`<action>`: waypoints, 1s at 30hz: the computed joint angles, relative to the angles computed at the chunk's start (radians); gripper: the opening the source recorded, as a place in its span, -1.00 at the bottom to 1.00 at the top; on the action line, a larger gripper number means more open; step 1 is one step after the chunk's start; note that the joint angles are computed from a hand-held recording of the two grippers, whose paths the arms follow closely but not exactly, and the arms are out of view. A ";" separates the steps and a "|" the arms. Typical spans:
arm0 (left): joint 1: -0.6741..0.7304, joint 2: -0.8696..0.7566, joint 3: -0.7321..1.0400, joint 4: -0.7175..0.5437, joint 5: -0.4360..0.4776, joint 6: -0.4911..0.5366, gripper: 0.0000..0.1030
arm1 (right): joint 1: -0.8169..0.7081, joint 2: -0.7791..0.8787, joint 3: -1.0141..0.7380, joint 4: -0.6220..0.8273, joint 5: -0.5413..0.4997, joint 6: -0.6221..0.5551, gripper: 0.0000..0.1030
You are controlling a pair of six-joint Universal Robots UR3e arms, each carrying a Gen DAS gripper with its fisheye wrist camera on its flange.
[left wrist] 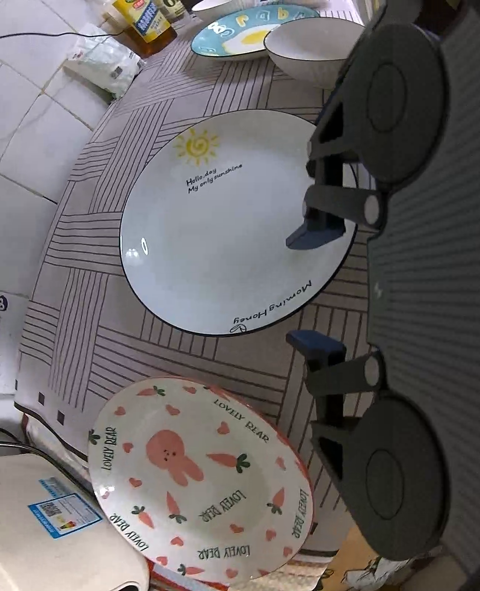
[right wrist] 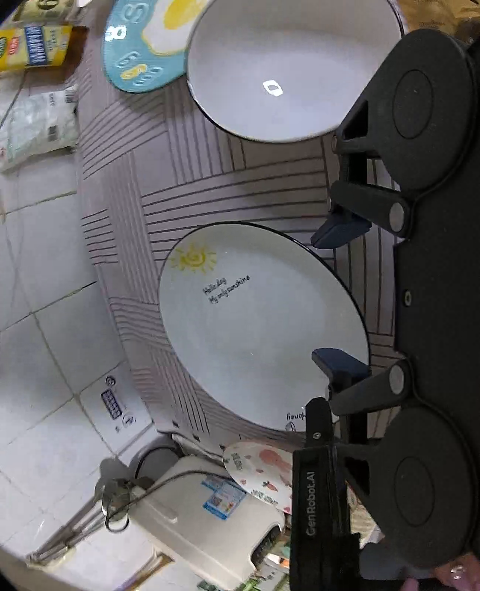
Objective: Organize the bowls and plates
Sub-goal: 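Move the right tool to the white sun plate and grip its rim, then lift the white sun plate with the right tool and carry it toward the wall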
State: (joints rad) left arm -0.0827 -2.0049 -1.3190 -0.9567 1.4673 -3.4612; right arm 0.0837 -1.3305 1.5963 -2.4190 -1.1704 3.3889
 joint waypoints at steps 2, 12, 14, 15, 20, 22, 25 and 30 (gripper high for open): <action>0.005 -0.002 -0.008 0.011 -0.009 0.002 -0.35 | 0.016 0.019 -0.018 0.001 -0.020 0.018 0.18; 0.031 -0.037 -0.025 0.044 -0.029 -0.019 -0.61 | 0.035 0.062 0.034 -0.132 -0.085 -0.006 -0.35; 0.020 -0.050 -0.011 0.041 -0.014 -0.025 -0.60 | 0.038 0.057 0.056 -0.163 -0.093 -0.018 -0.35; 0.016 -0.052 -0.009 0.040 -0.008 -0.024 -0.60 | 0.041 0.056 0.055 -0.164 -0.099 -0.025 -0.35; 0.031 -0.038 -0.017 0.038 -0.045 -0.002 -0.59 | 0.039 0.055 0.029 -0.130 -0.115 -0.101 -0.36; 0.025 -0.039 -0.004 0.028 -0.041 0.016 -0.58 | 0.033 0.045 0.037 -0.152 -0.117 -0.138 -0.37; 0.020 -0.042 0.006 0.023 -0.042 0.030 -0.57 | 0.021 0.046 0.019 -0.136 -0.111 -0.164 -0.38; 0.011 -0.061 0.049 0.023 -0.034 0.058 -0.57 | -0.001 0.038 0.021 -0.143 -0.087 -0.184 -0.38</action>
